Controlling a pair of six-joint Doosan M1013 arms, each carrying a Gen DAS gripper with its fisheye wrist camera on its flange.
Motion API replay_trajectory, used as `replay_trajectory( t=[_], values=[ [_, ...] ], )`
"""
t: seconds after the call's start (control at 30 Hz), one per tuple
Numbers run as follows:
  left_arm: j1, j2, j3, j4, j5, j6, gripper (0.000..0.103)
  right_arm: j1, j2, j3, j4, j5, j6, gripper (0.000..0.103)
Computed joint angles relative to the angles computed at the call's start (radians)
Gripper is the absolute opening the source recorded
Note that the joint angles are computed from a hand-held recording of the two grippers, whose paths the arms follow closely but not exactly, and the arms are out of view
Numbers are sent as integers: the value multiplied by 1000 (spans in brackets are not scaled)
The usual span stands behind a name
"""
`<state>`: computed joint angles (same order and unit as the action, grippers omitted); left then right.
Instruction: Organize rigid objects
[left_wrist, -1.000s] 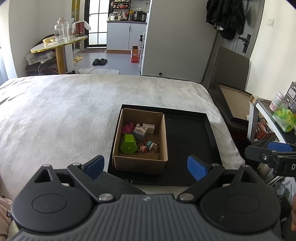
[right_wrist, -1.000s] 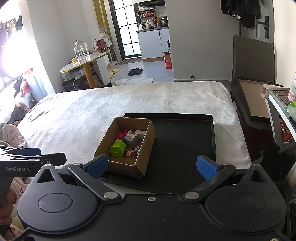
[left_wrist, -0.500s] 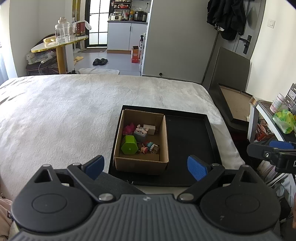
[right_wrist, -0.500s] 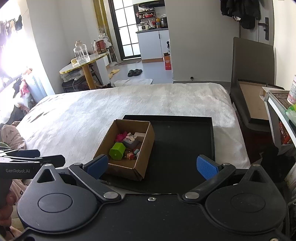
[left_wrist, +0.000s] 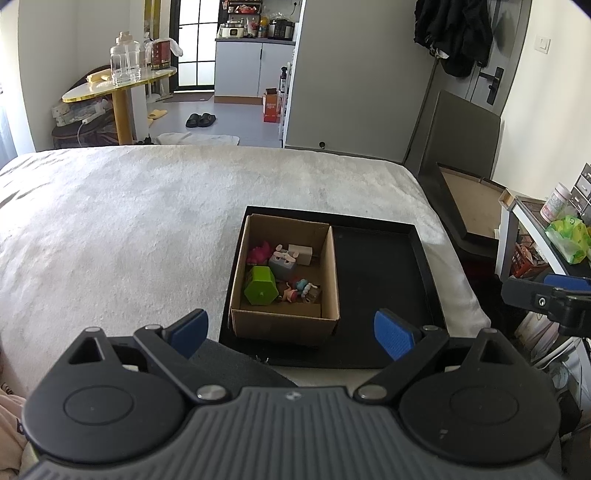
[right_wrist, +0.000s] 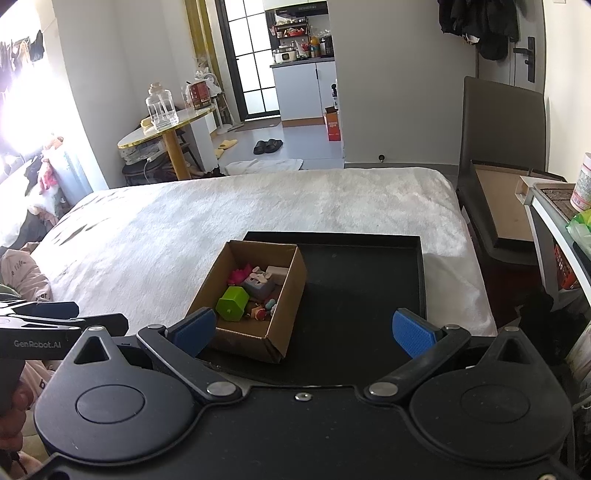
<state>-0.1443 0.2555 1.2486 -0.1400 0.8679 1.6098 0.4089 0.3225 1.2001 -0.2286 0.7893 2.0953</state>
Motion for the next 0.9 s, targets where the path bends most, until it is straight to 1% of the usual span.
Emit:
replay_trajectory(
  t=[0.23,0.9],
  values=[
    [0,-1,2,3,-5,0,96,-5,-2,1,6,1,-2,103],
    [0,0,7,2,-12,9,96,4,5,5,-6,7,18,103]
  ],
)
